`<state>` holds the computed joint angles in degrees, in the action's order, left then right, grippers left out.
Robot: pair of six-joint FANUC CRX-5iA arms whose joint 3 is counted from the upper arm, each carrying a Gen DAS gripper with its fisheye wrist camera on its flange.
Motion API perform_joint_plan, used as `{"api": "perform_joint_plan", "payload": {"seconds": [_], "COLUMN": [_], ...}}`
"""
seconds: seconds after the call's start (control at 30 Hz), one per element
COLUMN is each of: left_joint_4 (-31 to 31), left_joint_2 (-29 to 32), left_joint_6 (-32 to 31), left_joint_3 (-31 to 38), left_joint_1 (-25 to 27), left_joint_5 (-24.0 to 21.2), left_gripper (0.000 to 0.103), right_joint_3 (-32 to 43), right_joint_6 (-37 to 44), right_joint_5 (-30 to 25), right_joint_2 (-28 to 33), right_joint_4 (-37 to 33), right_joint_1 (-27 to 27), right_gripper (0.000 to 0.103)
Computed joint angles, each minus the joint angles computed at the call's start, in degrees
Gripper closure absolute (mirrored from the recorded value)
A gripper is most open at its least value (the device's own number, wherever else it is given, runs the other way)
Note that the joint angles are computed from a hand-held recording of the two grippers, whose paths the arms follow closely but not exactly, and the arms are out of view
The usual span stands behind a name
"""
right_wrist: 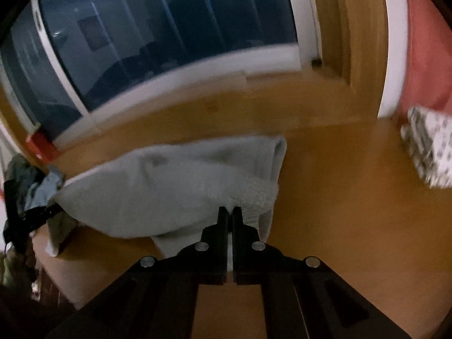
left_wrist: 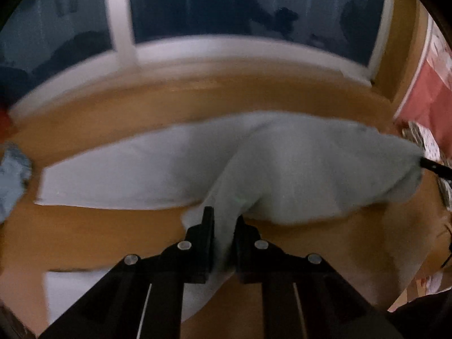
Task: Fold clothes
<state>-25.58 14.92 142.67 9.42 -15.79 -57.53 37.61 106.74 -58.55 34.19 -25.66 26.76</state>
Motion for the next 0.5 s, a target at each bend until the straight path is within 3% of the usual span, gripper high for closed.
{"api": "perform_joint_plan", "payload": {"seconds": [0.1,0.23,0.4,0.5], "left_joint_4": [0.9,10.0,17.7,20.8], "left_joint_2": [-3.5,-3.2,-0.4,0.3], "left_joint_6": [-0.2,-5.9,-8.8,-8.8], "left_joint_3": [-0.5,-1.7,-2.9,-4.6], "left_joint_1": [0.1,2.0,2.5,2.5], "left_joint_5": [-2.7,-3.9,-7.7,-7.7], "left_gripper": [0.093,0.092,0.086,0.086], "right_joint_3": [6.7,11.4,0.4,-3.2], "right_joint_6": [0.4,1.8,-5.3,-6.1], "right_joint_5": [-9.3,-17.5,-12.4,-9.9], "right_joint_2": [1.3,3.3,5.0,4.0], "right_joint_4": [-1.3,0.2,27.4,28.2], "right_joint_1": [-2.2,-2.6,4.6,4.5], "right_gripper": [0.1,0.1,0.095,0.095]}}
